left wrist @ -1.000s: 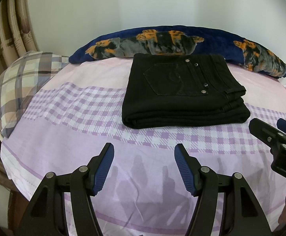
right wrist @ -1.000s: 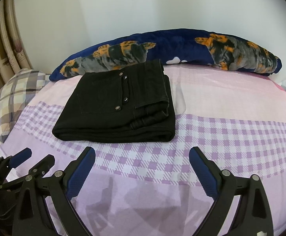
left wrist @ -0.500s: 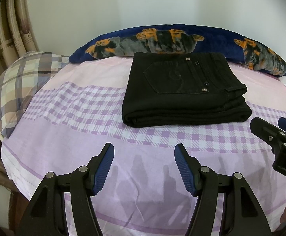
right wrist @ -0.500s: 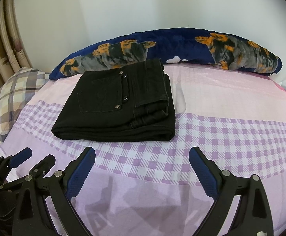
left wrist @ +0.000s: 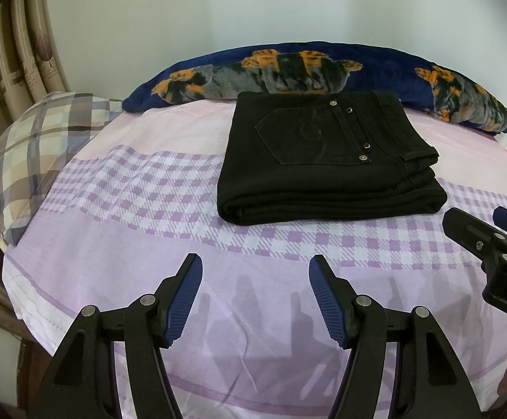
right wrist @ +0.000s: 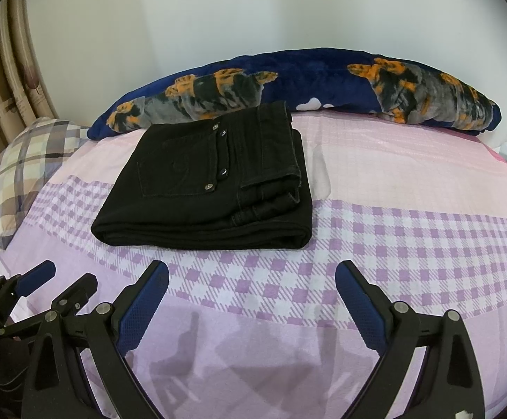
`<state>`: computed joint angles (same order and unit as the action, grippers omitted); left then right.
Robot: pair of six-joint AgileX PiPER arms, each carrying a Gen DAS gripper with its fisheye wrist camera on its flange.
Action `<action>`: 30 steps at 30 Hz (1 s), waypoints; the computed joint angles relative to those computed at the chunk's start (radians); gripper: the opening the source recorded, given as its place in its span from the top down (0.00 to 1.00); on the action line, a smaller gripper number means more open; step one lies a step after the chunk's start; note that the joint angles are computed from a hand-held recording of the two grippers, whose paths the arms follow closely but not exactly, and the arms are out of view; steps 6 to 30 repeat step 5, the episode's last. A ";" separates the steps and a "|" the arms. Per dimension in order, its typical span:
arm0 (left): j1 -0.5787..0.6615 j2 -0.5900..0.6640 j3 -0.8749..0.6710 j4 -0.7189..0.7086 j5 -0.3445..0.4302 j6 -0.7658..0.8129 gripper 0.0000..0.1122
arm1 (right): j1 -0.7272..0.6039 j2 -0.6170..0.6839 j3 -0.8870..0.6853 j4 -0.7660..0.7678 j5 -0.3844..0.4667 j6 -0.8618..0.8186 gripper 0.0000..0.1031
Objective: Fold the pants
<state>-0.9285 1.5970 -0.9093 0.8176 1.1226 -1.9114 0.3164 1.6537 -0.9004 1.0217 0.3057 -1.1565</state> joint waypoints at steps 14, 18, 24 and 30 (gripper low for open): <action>-0.001 -0.002 0.006 -0.002 -0.008 -0.001 0.43 | -0.001 0.001 0.001 0.001 0.000 -0.002 0.08; -0.001 -0.002 0.006 -0.002 -0.008 -0.001 0.43 | -0.001 0.001 0.001 0.001 0.000 -0.002 0.08; -0.001 -0.002 0.006 -0.002 -0.008 -0.001 0.43 | -0.001 0.001 0.001 0.001 0.000 -0.002 0.08; -0.001 -0.002 0.006 -0.002 -0.008 -0.001 0.43 | -0.001 0.001 0.001 0.001 0.000 -0.002 0.08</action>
